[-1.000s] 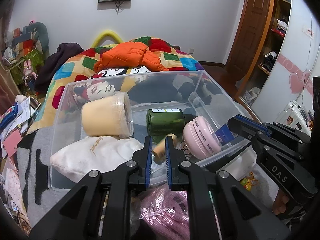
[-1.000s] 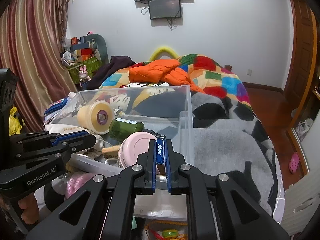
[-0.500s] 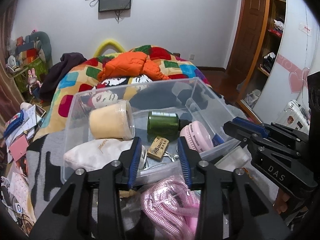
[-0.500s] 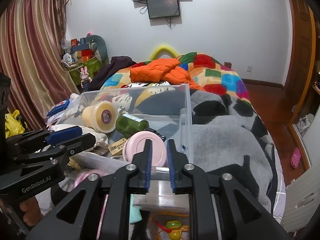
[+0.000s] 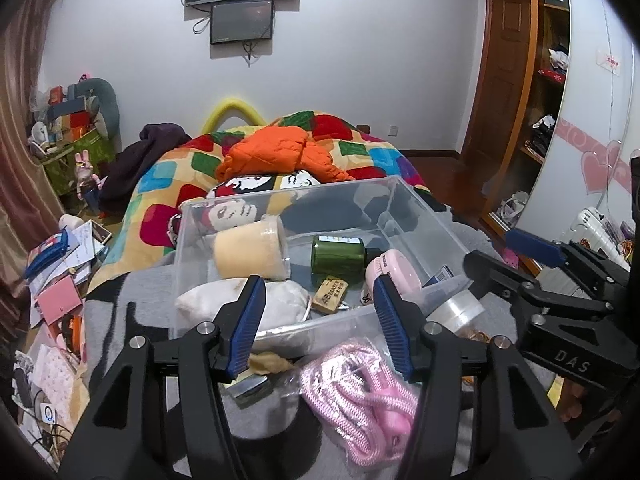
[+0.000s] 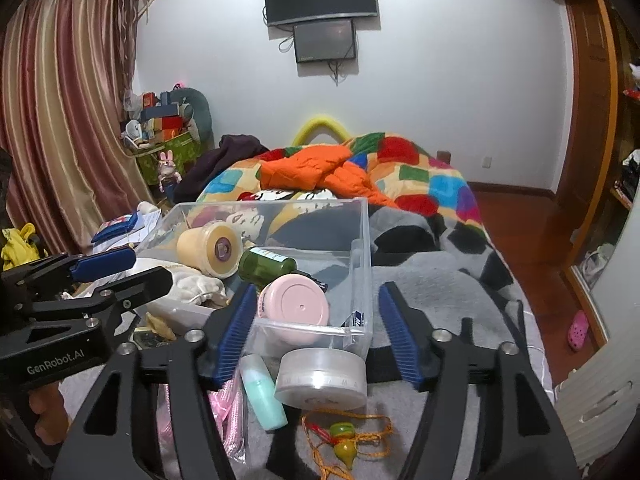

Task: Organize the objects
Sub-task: 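Lower the blue box and beige block into the clear box and open both tools, then withdraw both tools from the clear box toward the remaining items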

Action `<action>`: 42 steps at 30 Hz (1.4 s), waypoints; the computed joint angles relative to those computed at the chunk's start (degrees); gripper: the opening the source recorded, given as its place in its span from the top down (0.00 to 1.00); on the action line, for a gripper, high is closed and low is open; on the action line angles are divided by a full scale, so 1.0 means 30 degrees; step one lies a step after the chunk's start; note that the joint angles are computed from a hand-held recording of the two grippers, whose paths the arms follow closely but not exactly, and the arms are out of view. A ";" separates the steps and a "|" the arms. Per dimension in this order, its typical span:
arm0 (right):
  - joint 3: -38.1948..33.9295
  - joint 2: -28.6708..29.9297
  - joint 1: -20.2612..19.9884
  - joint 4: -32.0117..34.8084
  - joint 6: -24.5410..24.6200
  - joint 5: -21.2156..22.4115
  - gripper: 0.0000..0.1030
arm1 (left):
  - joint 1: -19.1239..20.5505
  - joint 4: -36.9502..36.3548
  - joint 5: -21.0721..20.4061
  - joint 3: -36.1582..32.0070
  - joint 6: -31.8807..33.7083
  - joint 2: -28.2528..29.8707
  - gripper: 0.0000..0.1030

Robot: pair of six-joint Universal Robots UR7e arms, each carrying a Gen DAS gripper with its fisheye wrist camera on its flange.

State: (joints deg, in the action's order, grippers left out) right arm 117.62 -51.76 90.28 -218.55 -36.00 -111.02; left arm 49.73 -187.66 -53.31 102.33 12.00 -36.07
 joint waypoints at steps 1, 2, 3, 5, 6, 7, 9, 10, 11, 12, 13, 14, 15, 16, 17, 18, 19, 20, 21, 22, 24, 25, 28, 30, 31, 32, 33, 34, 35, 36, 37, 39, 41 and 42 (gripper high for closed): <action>0.0078 -0.0021 0.0035 -0.0165 -0.0048 -0.0028 0.36 | -0.0002 -0.0011 0.0058 0.0112 -0.0073 -0.0089 0.45; 0.0167 -0.0057 0.0075 -0.0317 -0.0082 -0.0059 0.34 | 0.0004 -0.0012 0.0127 0.0223 -0.0173 -0.0179 0.44; 0.0297 -0.0098 0.0115 -0.0542 -0.0134 -0.0081 0.33 | 0.0015 -0.0021 0.0196 0.0348 -0.0304 -0.0282 0.36; 0.0423 -0.0128 0.0157 -0.0791 -0.0196 -0.0131 0.29 | 0.0036 -0.0281 0.0216 0.0629 -0.0539 -0.0467 0.26; 0.0519 -0.0150 0.0180 -0.0973 -0.0254 -0.0169 0.28 | 0.0060 -0.0386 0.0178 0.0738 -0.0629 -0.0550 0.24; 0.0571 -0.0157 0.0193 -0.1072 -0.0280 -0.0202 0.26 | 0.0094 -0.0412 0.0175 0.0837 -0.0702 -0.0648 0.24; 0.0697 -0.0170 0.0183 -0.1310 -0.0319 -0.0275 0.23 | 0.0133 -0.0346 0.0270 0.0973 -0.0882 -0.0787 0.24; 0.0742 -0.0175 0.0180 -0.1362 -0.0322 -0.0310 0.23 | 0.0181 -0.0228 0.0274 0.1025 -0.0996 -0.0876 0.24; 0.0778 -0.0183 0.0177 -0.1385 -0.0320 -0.0370 0.23 | 0.0228 -0.0110 0.0265 0.1070 -0.1128 -0.0959 0.24; 0.0812 -0.0184 0.0173 -0.1395 -0.0293 -0.0434 0.23 | 0.0281 -0.0008 0.0265 0.1129 -0.1285 -0.1047 0.23; 0.0858 -0.0185 0.0167 -0.1402 -0.0239 -0.0475 0.22 | 0.0321 0.0035 0.0263 0.1182 -0.1395 -0.1098 0.23; 0.0890 -0.0209 0.0123 -0.1358 -0.0160 -0.0478 0.22 | 0.0384 0.0065 0.0262 0.1260 -0.1500 -0.1177 0.23; 0.0910 -0.0229 0.0071 -0.1320 -0.0085 -0.0476 0.22 | 0.0443 0.0066 0.0288 0.1338 -0.1609 -0.1247 0.21; 0.0972 -0.0232 0.0030 -0.1358 -0.0032 -0.0486 0.22 | 0.0475 0.0016 0.0334 0.1425 -0.1675 -0.1291 0.19; 0.1005 -0.0218 0.0010 -0.1391 0.0014 -0.0528 0.22 | 0.0536 -0.0089 0.0417 0.1530 -0.1709 -0.1338 0.19; 0.1035 -0.0203 -0.0033 -0.1428 0.0065 -0.0581 0.22 | 0.0592 -0.0119 0.0528 0.1579 -0.1748 -0.1354 0.19; 0.1059 -0.0166 -0.0056 -0.1477 0.0108 -0.0634 0.22 | 0.0644 -0.0090 0.0664 0.1628 -0.1820 -0.1373 0.19; 0.1115 -0.0140 -0.0061 -0.1550 0.0137 -0.0686 0.22 | 0.0716 -0.0019 0.0744 0.1646 -0.1902 -0.1381 0.19; 0.1133 -0.0088 -0.0114 -0.1613 0.0168 -0.0733 0.22 | 0.0806 0.0096 0.0785 0.1649 -0.1998 -0.1385 0.19; 0.1135 -0.0051 -0.0172 -0.1632 0.0201 -0.0748 0.21 | 0.0896 0.0197 0.0817 0.1681 -0.2117 -0.1391 0.19; 0.1169 0.0044 -0.0273 -0.1657 0.0345 -0.0816 0.21 | 0.1092 0.0439 0.0894 0.1719 -0.2386 -0.1367 0.19; 0.1186 0.0077 -0.0331 -0.1607 0.0406 -0.0812 0.21 | 0.1161 0.0518 0.0930 0.1724 -0.2450 -0.1344 0.19; 0.1209 0.0202 -0.0435 -0.1482 0.0575 -0.0966 0.21 | 0.1393 0.0765 0.1076 0.1672 -0.2631 -0.1226 0.19; 0.1200 0.0290 -0.0536 -0.1388 0.0627 -0.1008 0.21 | 0.1466 0.0854 0.1288 0.1649 -0.2700 -0.1109 0.19; 0.1186 0.0333 -0.0564 -0.1349 0.0661 -0.1045 0.21 | 0.1480 0.0886 0.1373 0.1639 -0.2703 -0.1068 0.19; 0.1175 0.0377 -0.0614 -0.1320 0.0699 -0.1069 0.21 | 0.1509 0.0883 0.1460 0.1651 -0.2675 -0.1014 0.19; 0.1169 0.0420 -0.0671 -0.1266 0.0752 -0.1083 0.21 | 0.1543 0.0901 0.1524 0.1642 -0.2649 -0.0969 0.19; 0.1182 0.0442 -0.0715 -0.1252 0.0777 -0.1076 0.21 | 0.1565 0.0978 0.1597 0.1634 -0.2675 -0.0925 0.19; 0.1196 0.0480 -0.0765 -0.1220 0.0830 -0.1075 0.21 | 0.1615 0.1102 0.1635 0.1603 -0.2707 -0.0874 0.19; 0.1199 0.0505 -0.0828 -0.1104 0.0922 -0.1060 0.21 | 0.1667 0.1222 0.1669 0.1574 -0.2751 -0.0820 0.19; 0.1163 0.0566 -0.0833 -0.1047 0.0982 -0.1081 0.21 | 0.1731 0.1368 0.1704 0.1550 -0.2802 -0.0774 0.19; 0.1157 0.0636 -0.0929 -0.0904 0.1098 -0.1044 0.21 | 0.1889 0.1774 0.1775 0.1439 -0.2943 -0.0647 0.19; 0.1101 0.0753 -0.0983 -0.0890 0.1109 -0.1080 0.21 | 0.2042 0.2159 0.1853 0.1273 -0.3069 -0.0488 0.19; 0.1067 0.0837 -0.1006 -0.0914 0.1081 -0.1145 0.21 | 0.2100 0.2346 0.1916 0.1175 -0.3158 -0.0408 0.19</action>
